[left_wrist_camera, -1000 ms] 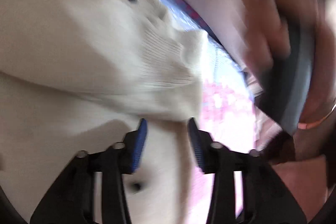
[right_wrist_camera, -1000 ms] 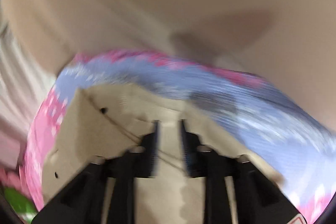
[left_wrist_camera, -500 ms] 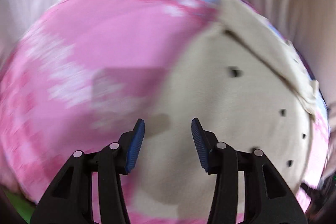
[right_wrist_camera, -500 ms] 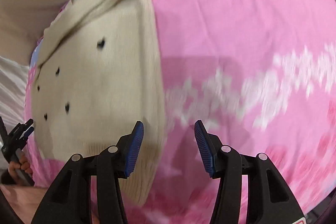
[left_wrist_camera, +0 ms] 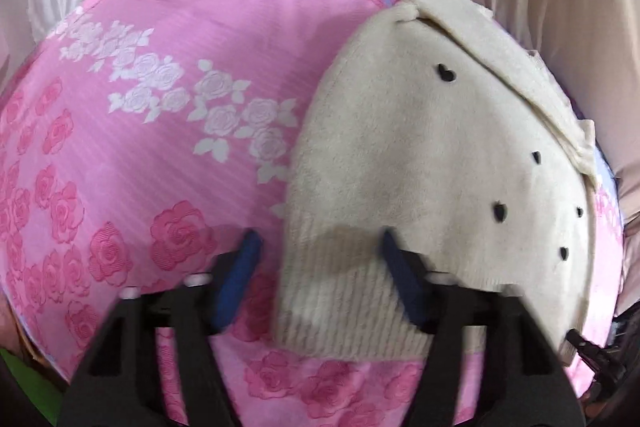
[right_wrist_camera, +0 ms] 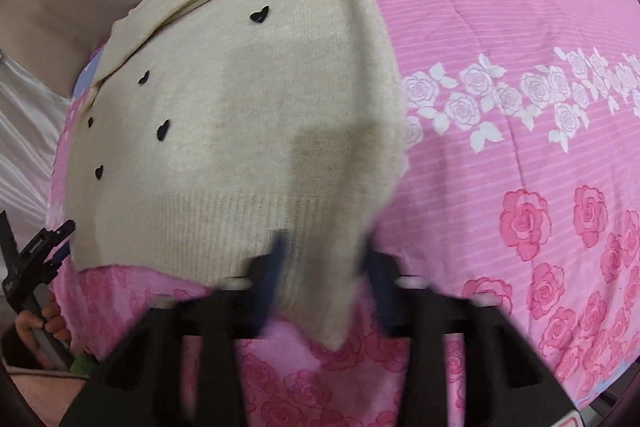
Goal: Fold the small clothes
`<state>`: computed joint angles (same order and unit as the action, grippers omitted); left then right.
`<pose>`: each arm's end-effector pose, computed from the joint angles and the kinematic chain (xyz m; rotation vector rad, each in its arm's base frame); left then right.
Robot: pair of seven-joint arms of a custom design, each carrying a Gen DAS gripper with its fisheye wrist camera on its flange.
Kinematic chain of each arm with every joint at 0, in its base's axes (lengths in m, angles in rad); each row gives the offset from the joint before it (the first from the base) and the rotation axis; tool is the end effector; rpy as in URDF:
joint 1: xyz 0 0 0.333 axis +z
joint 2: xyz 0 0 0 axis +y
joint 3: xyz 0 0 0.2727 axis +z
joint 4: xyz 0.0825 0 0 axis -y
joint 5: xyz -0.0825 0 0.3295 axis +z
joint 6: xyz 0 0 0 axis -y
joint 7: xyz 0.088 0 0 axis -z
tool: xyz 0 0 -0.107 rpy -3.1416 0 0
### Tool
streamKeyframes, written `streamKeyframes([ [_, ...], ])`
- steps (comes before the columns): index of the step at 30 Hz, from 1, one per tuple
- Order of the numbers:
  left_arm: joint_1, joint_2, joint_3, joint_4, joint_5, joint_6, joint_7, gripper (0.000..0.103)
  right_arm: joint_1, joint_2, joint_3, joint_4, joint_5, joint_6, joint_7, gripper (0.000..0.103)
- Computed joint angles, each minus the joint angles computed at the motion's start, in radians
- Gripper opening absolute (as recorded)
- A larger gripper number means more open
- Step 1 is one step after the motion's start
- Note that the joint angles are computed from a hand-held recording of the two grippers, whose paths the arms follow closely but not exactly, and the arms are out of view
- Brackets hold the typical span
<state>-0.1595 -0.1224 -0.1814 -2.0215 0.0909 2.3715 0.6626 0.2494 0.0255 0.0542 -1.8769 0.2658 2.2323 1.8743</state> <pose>0.4841 -0.1745 0.5293 -2.4999 1.4607 -0.6605 0.5188 0.1706 0.5026 -1.8090 2.0590 0.0795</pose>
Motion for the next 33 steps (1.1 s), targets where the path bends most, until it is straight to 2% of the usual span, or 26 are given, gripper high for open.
streamKeyframes([
  [1, -0.032, 0.009, 0.043, -0.003, -0.115, 0.036, 0.074, 0.012, -0.005, -0.007, -0.004, -0.008, 0.027, 0.009, 0.018, 0.009],
  [2, -0.033, 0.001, 0.050, -0.021, -0.160, 0.044, 0.096, 0.011, -0.006, -0.011, -0.005, -0.010, 0.033, 0.015, 0.026, 0.008],
  [3, -0.008, 0.001, 0.029, -0.024, -0.183, 0.054, 0.099, 0.008, -0.006, -0.021, -0.005, -0.015, 0.034, 0.024, 0.033, 0.008],
  [7, -0.006, -0.044, 0.037, -0.051, -0.278, 0.096, 0.116, 0.006, -0.012, -0.085, -0.006, -0.037, 0.025, 0.043, 0.043, 0.007],
  [12, -0.033, -0.133, 0.065, -0.076, -0.379, 0.081, 0.178, 0.005, -0.030, -0.183, -0.010, -0.088, 0.013, 0.038, 0.034, 0.006],
  [17, -0.057, -0.186, 0.065, -0.082, -0.420, 0.024, 0.192, 0.005, -0.050, -0.270, -0.013, -0.149, -0.003, -0.013, 0.022, 0.006],
  [20, -0.078, -0.229, 0.063, -0.106, -0.442, -0.042, 0.188, 0.005, -0.061, -0.342, -0.018, -0.212, -0.005, -0.069, -0.002, 0.006],
  [24, -0.101, -0.308, 0.058, -0.148, -0.465, -0.140, 0.132, 0.004, -0.072, -0.455, -0.031, -0.287, 0.015, -0.188, -0.038, 0.006],
  [26, -0.106, -0.355, 0.060, -0.149, -0.465, -0.207, 0.090, 0.004, -0.079, -0.513, -0.043, -0.296, 0.038, -0.265, -0.049, 0.006],
  [27, -0.105, -0.373, 0.059, -0.146, -0.457, -0.221, 0.071, 0.004, -0.083, -0.527, -0.045, -0.294, 0.050, -0.277, -0.055, 0.006],
  [29, -0.087, -0.385, 0.045, -0.097, -0.401, -0.234, 0.025, 0.004, -0.091, -0.542, -0.058, -0.262, 0.101, -0.266, -0.058, 0.006],
  [32, -0.068, -0.336, 0.036, -0.017, -0.344, -0.157, -0.013, 0.004, -0.099, -0.472, -0.064, -0.170, 0.161, -0.133, -0.076, 0.006],
  [33, -0.064, -0.304, 0.038, 0.018, -0.329, -0.128, -0.013, 0.004, -0.095, -0.418, -0.069, -0.120, 0.188, -0.062, -0.096, 0.006],
])
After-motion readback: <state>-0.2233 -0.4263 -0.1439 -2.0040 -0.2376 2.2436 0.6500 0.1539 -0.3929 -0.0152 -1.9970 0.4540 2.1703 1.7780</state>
